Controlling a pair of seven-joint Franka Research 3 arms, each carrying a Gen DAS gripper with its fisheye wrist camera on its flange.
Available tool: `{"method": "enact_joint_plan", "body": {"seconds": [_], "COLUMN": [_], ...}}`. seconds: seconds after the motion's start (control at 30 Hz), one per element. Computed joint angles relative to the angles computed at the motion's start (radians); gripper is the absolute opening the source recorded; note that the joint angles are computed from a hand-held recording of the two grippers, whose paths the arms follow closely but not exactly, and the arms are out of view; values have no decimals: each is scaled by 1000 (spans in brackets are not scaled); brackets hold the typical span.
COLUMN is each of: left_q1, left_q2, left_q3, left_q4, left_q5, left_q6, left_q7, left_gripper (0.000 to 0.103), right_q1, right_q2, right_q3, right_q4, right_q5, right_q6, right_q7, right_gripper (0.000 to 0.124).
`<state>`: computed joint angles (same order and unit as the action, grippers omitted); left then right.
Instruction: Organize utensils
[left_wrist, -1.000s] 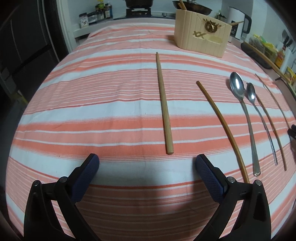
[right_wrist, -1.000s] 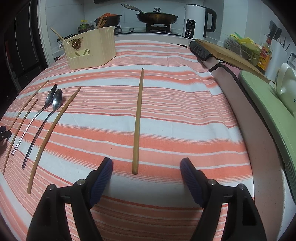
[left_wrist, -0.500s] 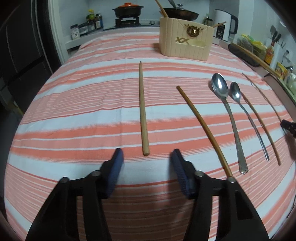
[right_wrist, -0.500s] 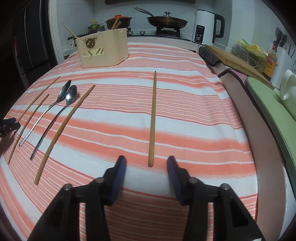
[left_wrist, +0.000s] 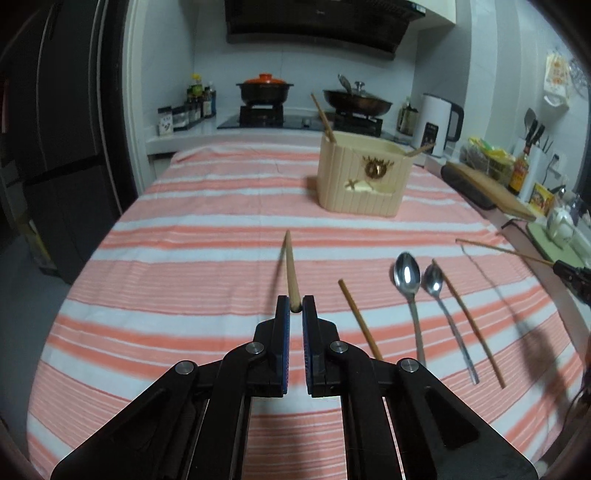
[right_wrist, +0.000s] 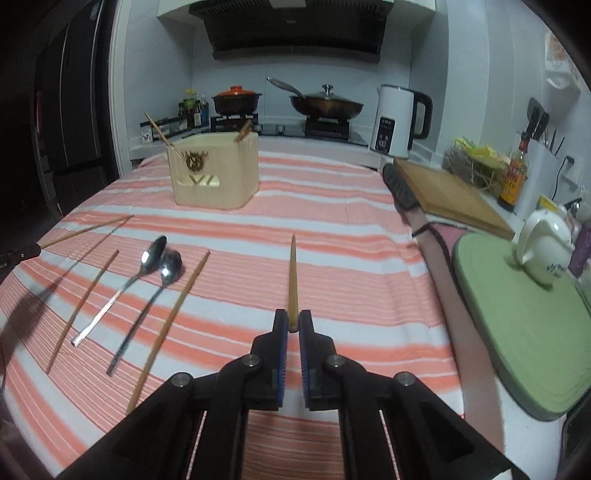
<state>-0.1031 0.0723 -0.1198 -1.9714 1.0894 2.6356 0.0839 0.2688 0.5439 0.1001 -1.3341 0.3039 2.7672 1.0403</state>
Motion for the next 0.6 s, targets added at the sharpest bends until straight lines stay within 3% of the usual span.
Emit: {"method": "enact_joint_plan", "body": {"seconds": [0.3, 0.6], "left_q1": [23, 32], "left_q2": [-82, -92], "left_q3": [-14, -34], "left_q4": [52, 103], "left_q5": [81, 51], "left_q6": [39, 83], "left_q7": [-5, 52], "left_gripper": [4, 4], "right_q1": [-28, -29], "right_q2": [-38, -62], "right_q3": [97, 130], "right_q4": [61, 94], "right_q5": [124, 244], "right_q6": [51, 20], "right_q7": [-119, -207], "right_gripper": [6, 6]}}
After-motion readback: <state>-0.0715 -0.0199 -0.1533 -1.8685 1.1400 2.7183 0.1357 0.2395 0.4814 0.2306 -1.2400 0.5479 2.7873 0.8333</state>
